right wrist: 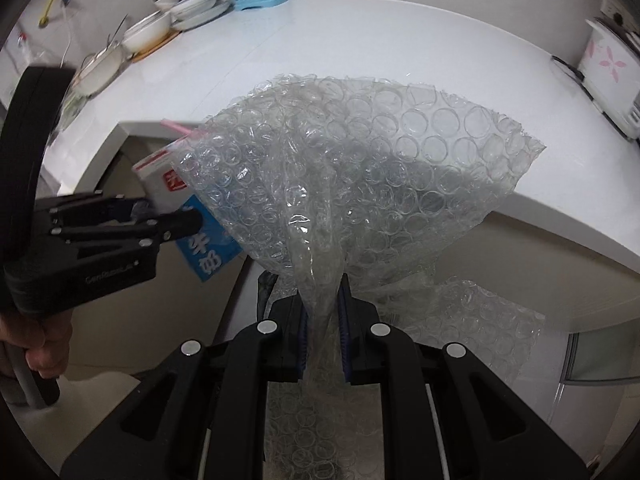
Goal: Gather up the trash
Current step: 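Carry the bubble wrap and milk carton down over the wastebasket, then open the right tool to drop the bubble wrap into the wastebasket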
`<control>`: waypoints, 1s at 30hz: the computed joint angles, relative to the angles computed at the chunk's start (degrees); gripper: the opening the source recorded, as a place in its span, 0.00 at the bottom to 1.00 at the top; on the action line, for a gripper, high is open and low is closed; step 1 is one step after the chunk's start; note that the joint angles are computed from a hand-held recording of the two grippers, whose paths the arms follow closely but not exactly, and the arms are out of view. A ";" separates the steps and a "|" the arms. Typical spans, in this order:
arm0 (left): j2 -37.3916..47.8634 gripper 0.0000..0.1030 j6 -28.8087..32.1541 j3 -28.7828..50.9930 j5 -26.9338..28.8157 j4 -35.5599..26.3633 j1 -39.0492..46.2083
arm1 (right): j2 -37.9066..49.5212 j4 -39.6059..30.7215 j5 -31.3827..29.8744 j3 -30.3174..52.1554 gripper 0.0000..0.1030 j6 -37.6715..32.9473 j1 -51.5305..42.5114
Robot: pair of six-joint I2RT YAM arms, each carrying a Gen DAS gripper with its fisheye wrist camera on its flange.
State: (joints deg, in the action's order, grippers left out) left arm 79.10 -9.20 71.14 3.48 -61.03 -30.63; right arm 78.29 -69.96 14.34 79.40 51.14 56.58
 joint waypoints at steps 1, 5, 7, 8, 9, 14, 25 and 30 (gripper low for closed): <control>-0.23 0.39 -0.15 -1.21 0.14 0.88 -0.03 | -0.60 1.63 -0.05 -1.78 0.12 -0.32 0.72; -0.84 0.39 0.14 -6.05 0.60 4.31 0.33 | -2.46 6.86 -1.55 -8.63 0.12 -0.82 2.22; -0.75 0.39 0.36 -8.03 0.50 5.76 0.41 | -3.28 8.58 -2.84 -11.85 0.12 -1.00 2.19; -0.59 0.39 0.54 -9.28 0.94 6.75 0.78 | -3.73 9.71 -3.25 -13.37 0.12 -1.04 2.26; -0.34 0.39 0.99 -9.92 1.18 7.33 1.44 | -3.86 10.51 -3.59 -14.69 0.12 -0.95 2.18; 2.71 0.39 1.26 -12.93 1.67 10.94 2.54 | -3.66 15.82 -8.38 -21.53 0.12 0.29 -1.60; 10.30 0.39 4.78 -17.86 3.59 20.13 4.32 | 11.43 25.64 -16.28 -25.28 0.12 -3.85 -8.28; 13.01 0.39 5.01 -17.01 3.42 20.39 4.01 | 17.36 27.23 -18.87 -25.35 0.13 -6.41 -9.44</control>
